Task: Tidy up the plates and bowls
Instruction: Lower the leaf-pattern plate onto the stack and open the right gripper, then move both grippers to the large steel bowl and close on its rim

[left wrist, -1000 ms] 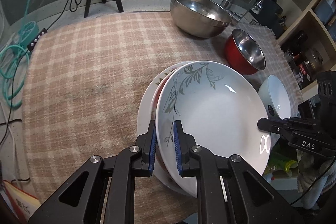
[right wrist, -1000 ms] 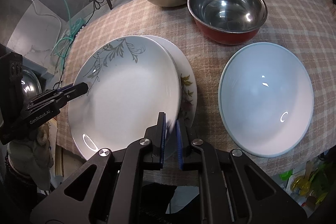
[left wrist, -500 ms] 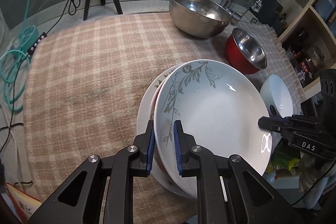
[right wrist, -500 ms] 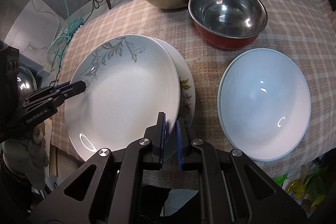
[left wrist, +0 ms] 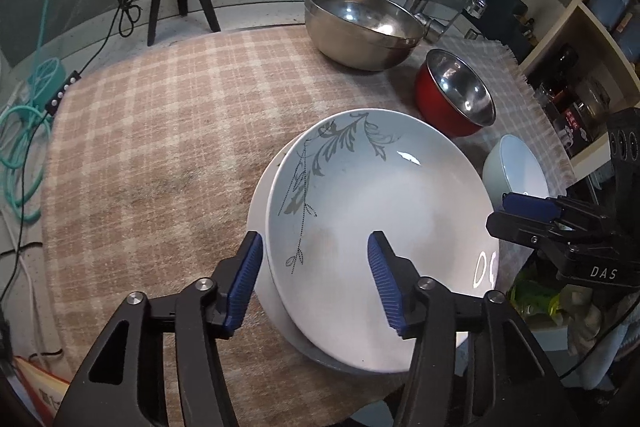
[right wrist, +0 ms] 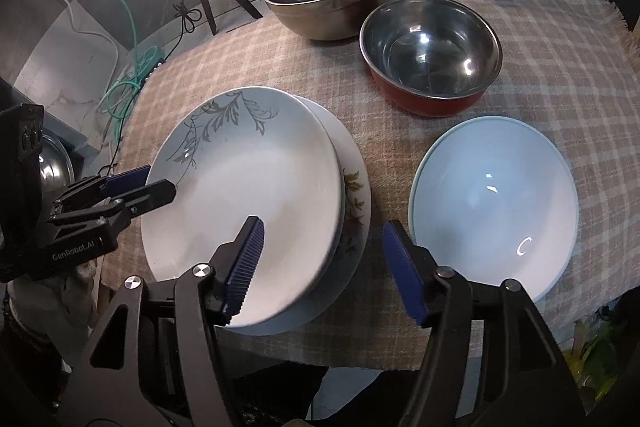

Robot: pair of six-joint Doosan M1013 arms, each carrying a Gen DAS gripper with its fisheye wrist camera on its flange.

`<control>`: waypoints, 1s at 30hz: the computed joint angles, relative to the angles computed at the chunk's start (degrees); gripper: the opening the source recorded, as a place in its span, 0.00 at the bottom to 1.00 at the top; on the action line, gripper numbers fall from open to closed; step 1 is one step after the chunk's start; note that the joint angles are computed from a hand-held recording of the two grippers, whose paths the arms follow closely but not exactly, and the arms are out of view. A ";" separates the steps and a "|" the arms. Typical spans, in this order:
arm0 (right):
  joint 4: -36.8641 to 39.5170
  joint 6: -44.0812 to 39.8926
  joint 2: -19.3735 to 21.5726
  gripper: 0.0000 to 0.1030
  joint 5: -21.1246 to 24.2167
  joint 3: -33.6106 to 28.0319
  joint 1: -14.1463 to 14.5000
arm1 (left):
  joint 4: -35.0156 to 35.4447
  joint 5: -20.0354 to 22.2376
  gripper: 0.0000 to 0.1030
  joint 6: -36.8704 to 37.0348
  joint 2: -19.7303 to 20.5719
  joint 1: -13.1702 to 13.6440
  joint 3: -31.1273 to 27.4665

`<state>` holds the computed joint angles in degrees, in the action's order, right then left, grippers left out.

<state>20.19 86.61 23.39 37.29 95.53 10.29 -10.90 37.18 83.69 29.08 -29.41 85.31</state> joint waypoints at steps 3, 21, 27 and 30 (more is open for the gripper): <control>1.66 -0.87 -0.30 0.72 -0.55 0.14 -0.33 | -1.68 0.08 0.58 0.56 0.11 0.28 -0.35; 9.96 -5.18 -1.05 0.79 -3.91 -2.75 -2.35 | -2.13 -0.68 0.59 -2.09 0.60 3.60 -5.22; 11.10 -7.02 0.03 0.79 -3.54 -5.99 -2.27 | -2.34 -0.60 0.59 -0.93 1.87 3.97 -8.23; 10.49 -7.11 0.84 0.79 -3.83 -7.97 -2.13 | -3.65 -0.05 0.59 0.47 3.00 4.15 -10.02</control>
